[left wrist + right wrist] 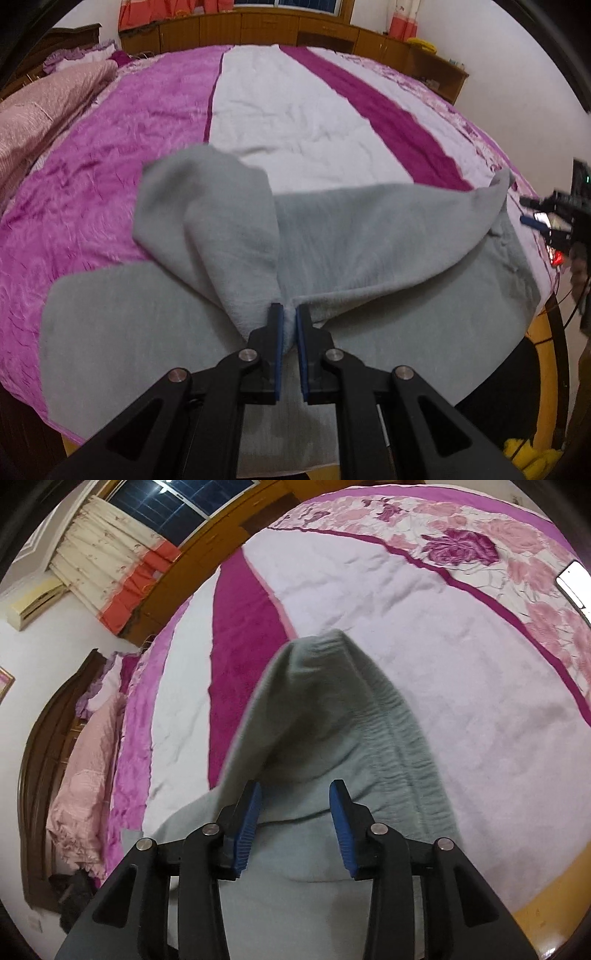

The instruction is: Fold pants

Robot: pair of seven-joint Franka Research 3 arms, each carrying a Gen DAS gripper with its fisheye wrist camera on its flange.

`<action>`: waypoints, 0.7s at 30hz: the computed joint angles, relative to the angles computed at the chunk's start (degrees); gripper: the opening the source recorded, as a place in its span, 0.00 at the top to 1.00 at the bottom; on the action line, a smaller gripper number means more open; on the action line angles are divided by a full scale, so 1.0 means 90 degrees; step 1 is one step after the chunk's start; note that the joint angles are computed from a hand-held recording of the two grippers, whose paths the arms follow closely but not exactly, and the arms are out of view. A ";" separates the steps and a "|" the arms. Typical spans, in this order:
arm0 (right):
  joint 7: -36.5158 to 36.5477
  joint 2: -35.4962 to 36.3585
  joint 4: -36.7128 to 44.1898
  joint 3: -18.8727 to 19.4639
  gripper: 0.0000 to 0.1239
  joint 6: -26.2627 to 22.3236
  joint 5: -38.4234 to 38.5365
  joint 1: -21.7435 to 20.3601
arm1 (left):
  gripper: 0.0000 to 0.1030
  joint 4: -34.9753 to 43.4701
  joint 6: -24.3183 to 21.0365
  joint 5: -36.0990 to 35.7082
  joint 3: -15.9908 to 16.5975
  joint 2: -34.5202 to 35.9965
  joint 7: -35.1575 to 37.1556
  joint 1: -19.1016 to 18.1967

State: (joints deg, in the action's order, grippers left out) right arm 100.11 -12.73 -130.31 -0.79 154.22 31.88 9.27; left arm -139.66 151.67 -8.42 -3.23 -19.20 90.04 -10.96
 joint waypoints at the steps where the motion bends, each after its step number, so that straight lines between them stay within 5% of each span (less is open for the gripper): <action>1: 0.0123 0.0059 0.0072 0.0064 0.74 -0.0011 -0.0190 -0.0041 | 0.93 -0.0010 -0.0017 -0.0031 0.0015 0.0036 0.0026 -0.0016; 8: 0.0533 0.0627 0.0642 0.0180 0.74 0.0089 -0.0625 -0.0013 | 0.93 -0.0138 0.0089 -0.0461 0.0114 0.0140 0.0216 -0.0074; 11: 0.1297 0.0818 0.0806 0.0293 0.74 0.0083 -0.1398 -0.0109 | 0.93 -0.0116 0.0076 -0.0537 0.0120 0.0154 0.0328 -0.0075; 17: 0.0093 0.0675 0.0657 0.0076 0.74 0.0112 0.0794 0.0252 | 0.93 -0.0137 0.0140 -0.0676 0.0103 0.0178 0.0354 -0.0064; 21: 0.1532 0.0843 0.0807 0.0357 0.73 -0.0018 -0.1134 0.0008 | 0.93 -0.0167 0.0224 -0.0855 0.0124 0.0237 0.0325 -0.0085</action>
